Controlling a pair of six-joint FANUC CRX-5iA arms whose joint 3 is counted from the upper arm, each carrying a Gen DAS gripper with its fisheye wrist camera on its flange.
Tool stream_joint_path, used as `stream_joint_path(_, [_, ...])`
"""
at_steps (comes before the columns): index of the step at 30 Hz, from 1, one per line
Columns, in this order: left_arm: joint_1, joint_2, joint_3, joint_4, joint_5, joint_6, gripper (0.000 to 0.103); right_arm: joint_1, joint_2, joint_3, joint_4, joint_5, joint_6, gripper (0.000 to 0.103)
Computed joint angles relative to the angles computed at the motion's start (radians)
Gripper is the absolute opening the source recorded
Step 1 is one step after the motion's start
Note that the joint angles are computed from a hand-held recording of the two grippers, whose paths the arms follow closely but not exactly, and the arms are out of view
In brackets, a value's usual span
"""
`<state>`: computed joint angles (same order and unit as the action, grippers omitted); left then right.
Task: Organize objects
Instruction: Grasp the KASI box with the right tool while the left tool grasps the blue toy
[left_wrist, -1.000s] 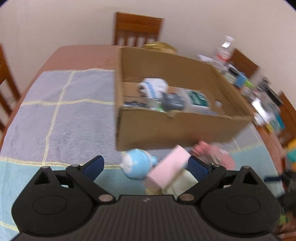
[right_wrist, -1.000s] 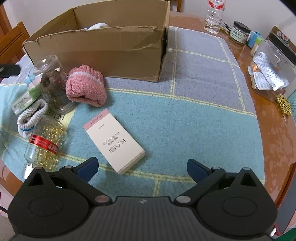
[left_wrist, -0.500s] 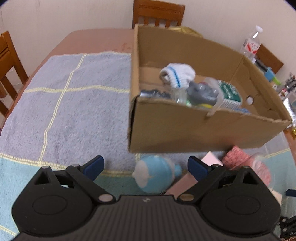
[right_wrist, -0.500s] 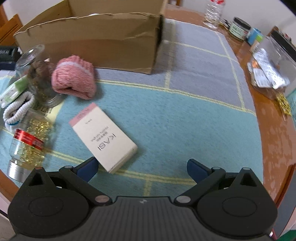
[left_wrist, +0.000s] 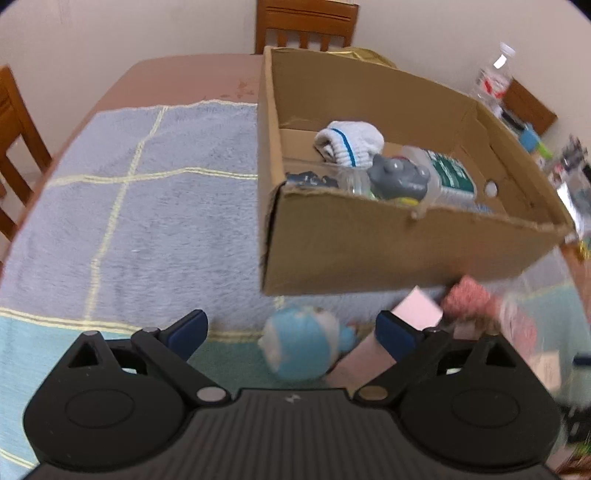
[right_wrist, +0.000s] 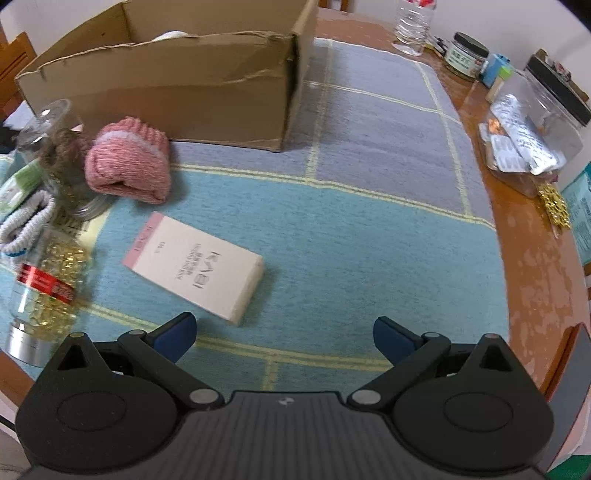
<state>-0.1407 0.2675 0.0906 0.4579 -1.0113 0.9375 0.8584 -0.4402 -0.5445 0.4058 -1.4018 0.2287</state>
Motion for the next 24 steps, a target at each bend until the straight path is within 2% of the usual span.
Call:
stream_joint_path(3, [-0.012, 0.021, 0.018, -0.006, 0.006, 0.063, 0.097, 0.004, 0.015, 0.011, -0.002, 0.015, 0.005, 0.103])
stream_joint_path(5, [-0.022, 0.027, 0.037, -0.053, 0.009, 0.095, 0.096, 0.010, 0.021, 0.019, 0.002, 0.019, 0.008, 0.103])
stream_joint_path(13, [0.007, 0.008, 0.041, -0.167, -0.009, 0.082, 0.095, -0.015, 0.030, 0.037, -0.017, 0.090, 0.022, 0.103])
stream_joint_path(19, [0.039, -0.001, 0.025, -0.131, -0.029, 0.007, 0.094, -0.065, 0.052, 0.059, -0.095, 0.178, 0.051, 0.103])
stream_joint_path(24, [0.032, -0.007, 0.004, -0.097, -0.016, -0.052, 0.091, -0.091, 0.087, 0.058, -0.062, 0.226, 0.061, 0.103])
